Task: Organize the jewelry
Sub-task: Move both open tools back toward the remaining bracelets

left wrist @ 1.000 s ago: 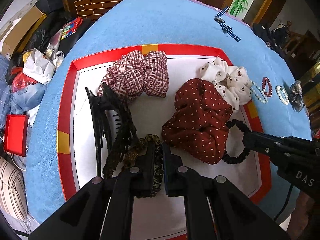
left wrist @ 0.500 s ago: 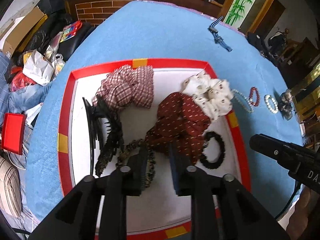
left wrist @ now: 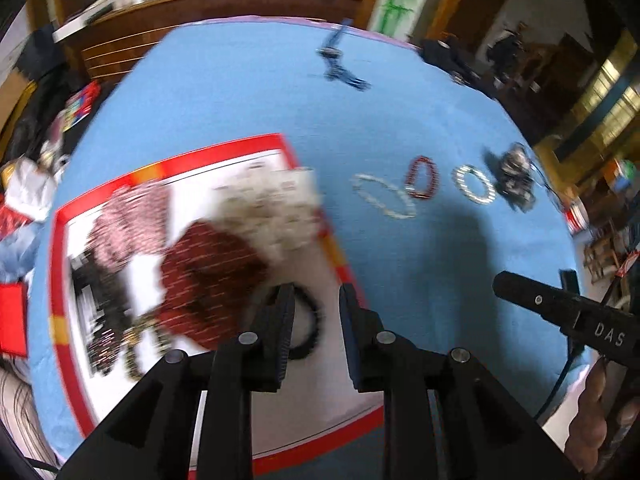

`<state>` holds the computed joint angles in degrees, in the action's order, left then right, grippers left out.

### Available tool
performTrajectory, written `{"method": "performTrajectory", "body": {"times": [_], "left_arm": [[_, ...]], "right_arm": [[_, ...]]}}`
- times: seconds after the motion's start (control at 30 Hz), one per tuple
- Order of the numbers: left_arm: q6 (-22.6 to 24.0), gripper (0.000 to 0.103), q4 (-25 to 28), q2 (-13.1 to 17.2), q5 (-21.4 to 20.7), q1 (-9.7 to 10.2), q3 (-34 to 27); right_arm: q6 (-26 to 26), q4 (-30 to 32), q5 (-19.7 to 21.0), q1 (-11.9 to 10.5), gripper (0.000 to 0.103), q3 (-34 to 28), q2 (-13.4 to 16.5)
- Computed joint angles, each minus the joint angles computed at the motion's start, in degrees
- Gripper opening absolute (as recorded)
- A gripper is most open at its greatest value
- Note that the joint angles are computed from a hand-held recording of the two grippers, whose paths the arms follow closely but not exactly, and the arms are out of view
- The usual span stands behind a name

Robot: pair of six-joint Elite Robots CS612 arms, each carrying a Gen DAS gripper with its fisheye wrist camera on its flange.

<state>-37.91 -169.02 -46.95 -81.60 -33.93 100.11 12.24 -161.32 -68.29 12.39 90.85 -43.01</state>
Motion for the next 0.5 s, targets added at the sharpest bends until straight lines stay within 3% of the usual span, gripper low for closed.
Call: {"method": "performTrajectory", "body": {"times": [0.27,0.33,0.5], "left_arm": [[8.14,0.022,6.96,5.46,-3.17,-1.03,-10.31],[8.67,0.025,9.01,7.22,-4.40,-0.94,-13.29],[9.13,0.026,13.95,10.46,-2.81,-1.01,-18.87]], "right_arm": [[2.56,-2.15,-0.67,-3.44,0.024,4.05,-1.73],[2.97,-2.45,-0.83,-4.17,0.025,4.81,-2.03],[3.77,-3.05,-1.18,-5.94,0.025,6.47,-2.73]]}}
